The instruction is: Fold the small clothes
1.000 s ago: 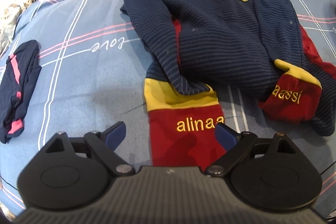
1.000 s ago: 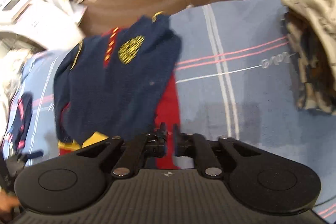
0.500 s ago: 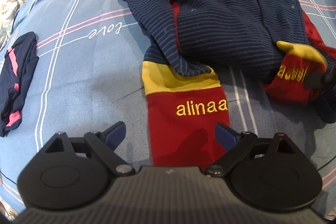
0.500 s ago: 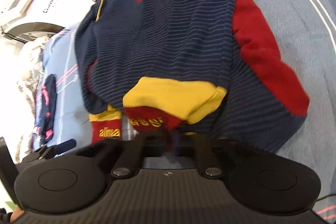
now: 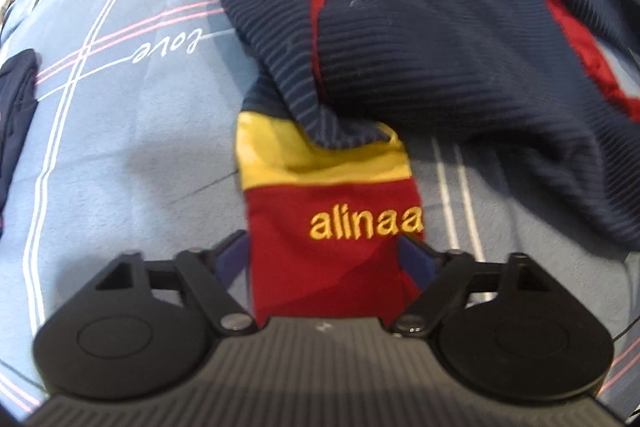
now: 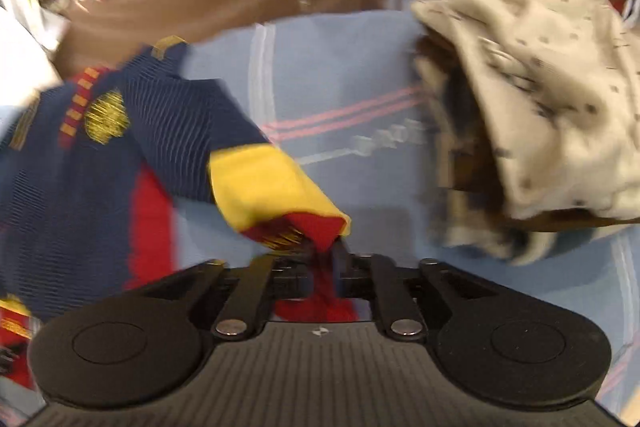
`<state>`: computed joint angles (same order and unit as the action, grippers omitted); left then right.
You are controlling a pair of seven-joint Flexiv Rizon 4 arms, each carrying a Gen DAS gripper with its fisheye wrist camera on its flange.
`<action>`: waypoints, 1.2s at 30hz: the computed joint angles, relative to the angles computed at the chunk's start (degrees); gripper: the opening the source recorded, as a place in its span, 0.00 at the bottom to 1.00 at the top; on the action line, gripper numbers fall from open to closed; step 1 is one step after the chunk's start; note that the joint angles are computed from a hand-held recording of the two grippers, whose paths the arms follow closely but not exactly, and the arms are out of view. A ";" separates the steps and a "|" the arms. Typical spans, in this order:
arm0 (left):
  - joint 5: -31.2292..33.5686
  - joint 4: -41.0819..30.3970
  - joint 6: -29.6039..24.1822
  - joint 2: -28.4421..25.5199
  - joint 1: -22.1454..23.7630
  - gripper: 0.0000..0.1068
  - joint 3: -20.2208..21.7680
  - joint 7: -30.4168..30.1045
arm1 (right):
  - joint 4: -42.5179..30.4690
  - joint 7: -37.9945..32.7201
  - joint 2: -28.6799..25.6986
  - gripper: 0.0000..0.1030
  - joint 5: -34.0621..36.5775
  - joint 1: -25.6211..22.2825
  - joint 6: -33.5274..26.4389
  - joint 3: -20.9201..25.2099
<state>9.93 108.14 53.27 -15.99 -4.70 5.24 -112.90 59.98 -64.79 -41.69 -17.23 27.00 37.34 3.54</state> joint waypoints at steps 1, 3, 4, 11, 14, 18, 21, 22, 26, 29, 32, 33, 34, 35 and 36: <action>-0.38 0.26 0.96 -0.10 0.15 0.56 0.03 -0.53 | 1.05 2.12 0.41 0.70 -2.55 1.36 -1.15 -2.13; -3.42 1.29 3.14 -0.01 1.42 0.33 -0.53 0.42 | 6.67 8.06 3.15 0.86 -7.11 3.31 1.82 -4.82; -4.32 1.49 3.84 0.06 1.82 0.08 -0.31 0.13 | 9.79 9.13 4.79 1.00 -7.03 2.74 5.53 -3.76; 5.00 -0.68 0.29 2.86 3.06 0.06 6.03 -10.84 | 13.13 -4.92 6.69 1.00 11.31 -3.11 8.86 10.62; 10.50 -1.64 -2.39 4.82 5.14 0.06 7.37 -14.07 | 14.47 -6.75 6.99 1.00 12.02 -1.48 9.65 9.84; 20.05 -4.55 -8.80 6.49 7.02 0.10 8.53 -22.65 | 14.35 -9.28 6.70 1.00 13.19 -0.67 10.53 10.10; 21.52 -5.24 -14.04 7.69 8.83 0.37 7.57 -24.97 | 13.98 -13.81 6.52 1.00 13.99 -1.12 10.35 10.81; 21.14 -4.13 -12.78 8.57 9.46 0.53 7.09 -24.84 | 13.75 -15.15 6.34 1.00 14.15 -1.12 9.71 10.93; 22.22 -1.54 -7.94 10.84 8.38 0.78 3.37 -21.92 | 10.63 -18.64 4.94 1.00 17.06 -1.74 4.94 11.91; 10.34 2.98 4.98 9.37 8.63 0.80 -0.19 -8.20 | 10.66 -21.10 5.13 1.00 19.26 -2.09 4.74 12.32; 3.57 0.99 8.07 3.62 7.10 0.77 -2.72 2.89 | 10.72 -22.86 5.27 1.00 19.60 -1.58 4.06 11.95; 3.17 -0.23 8.95 1.63 6.31 0.77 -2.63 3.15 | 10.54 -23.12 5.19 1.00 19.63 -1.38 3.84 11.77; 1.86 -1.19 10.32 -0.33 5.93 0.77 -2.66 3.59 | 10.20 -23.28 5.02 1.00 19.65 -1.18 3.51 11.62; -0.08 -1.90 11.87 -2.13 5.92 0.76 -2.90 4.46 | 9.87 -23.25 4.84 1.00 19.55 -0.94 3.19 11.37; -1.91 -2.59 13.29 -3.85 5.96 0.76 -3.10 5.34 | 9.61 -23.31 4.75 1.00 19.61 -0.89 2.89 11.25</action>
<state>8.02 105.56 66.56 -19.84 1.27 2.14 -107.56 69.59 -88.10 -36.94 2.39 26.10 40.23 14.79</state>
